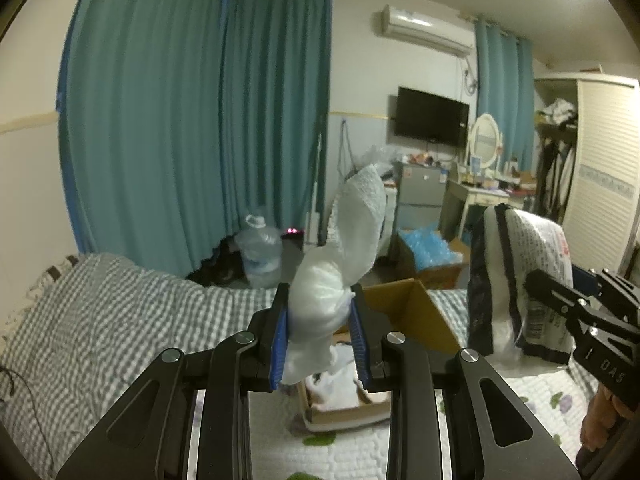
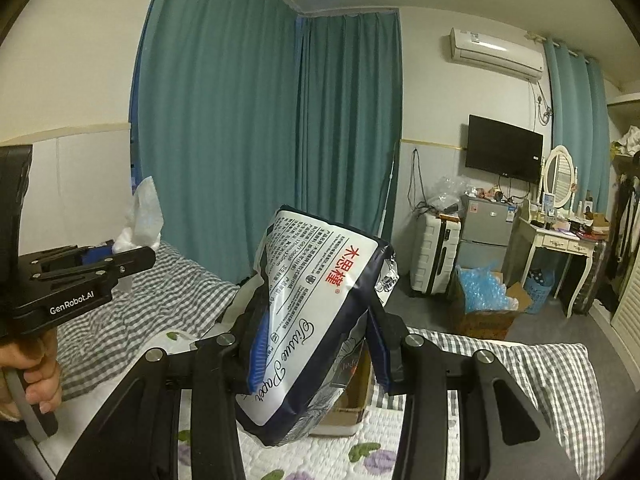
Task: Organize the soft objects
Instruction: 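Carry the white tissue and tissue paper pack over the box with both grippers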
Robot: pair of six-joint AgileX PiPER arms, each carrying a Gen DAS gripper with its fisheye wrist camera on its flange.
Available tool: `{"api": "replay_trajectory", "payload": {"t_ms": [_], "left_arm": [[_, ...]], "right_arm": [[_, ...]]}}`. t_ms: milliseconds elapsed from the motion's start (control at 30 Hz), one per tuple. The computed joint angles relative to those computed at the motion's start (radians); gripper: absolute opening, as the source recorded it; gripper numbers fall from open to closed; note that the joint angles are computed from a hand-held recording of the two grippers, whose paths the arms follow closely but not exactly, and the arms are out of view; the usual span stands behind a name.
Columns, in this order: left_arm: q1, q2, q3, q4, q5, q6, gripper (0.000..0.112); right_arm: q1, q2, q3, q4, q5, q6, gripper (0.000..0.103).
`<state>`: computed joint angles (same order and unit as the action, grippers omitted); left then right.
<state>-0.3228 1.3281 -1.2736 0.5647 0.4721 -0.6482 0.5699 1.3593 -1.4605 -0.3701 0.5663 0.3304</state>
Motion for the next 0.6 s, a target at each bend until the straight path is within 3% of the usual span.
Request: {"api": "replay_trajectory", "payload": {"t_ms": [333,600], "left_arm": [[0.011,0.218,-0.092,0.101,-0.055,-0.082,0.027],[0.027,0.396,-0.221,-0.086,-0.038,0.083,0.027]], "right_arm": [[-0.121,0.166,-0.056,0.198,-0.086,-0.182,0.042],[-0.156,0.299,-0.097,0.247,-0.106,-0.28,0.042]]}}
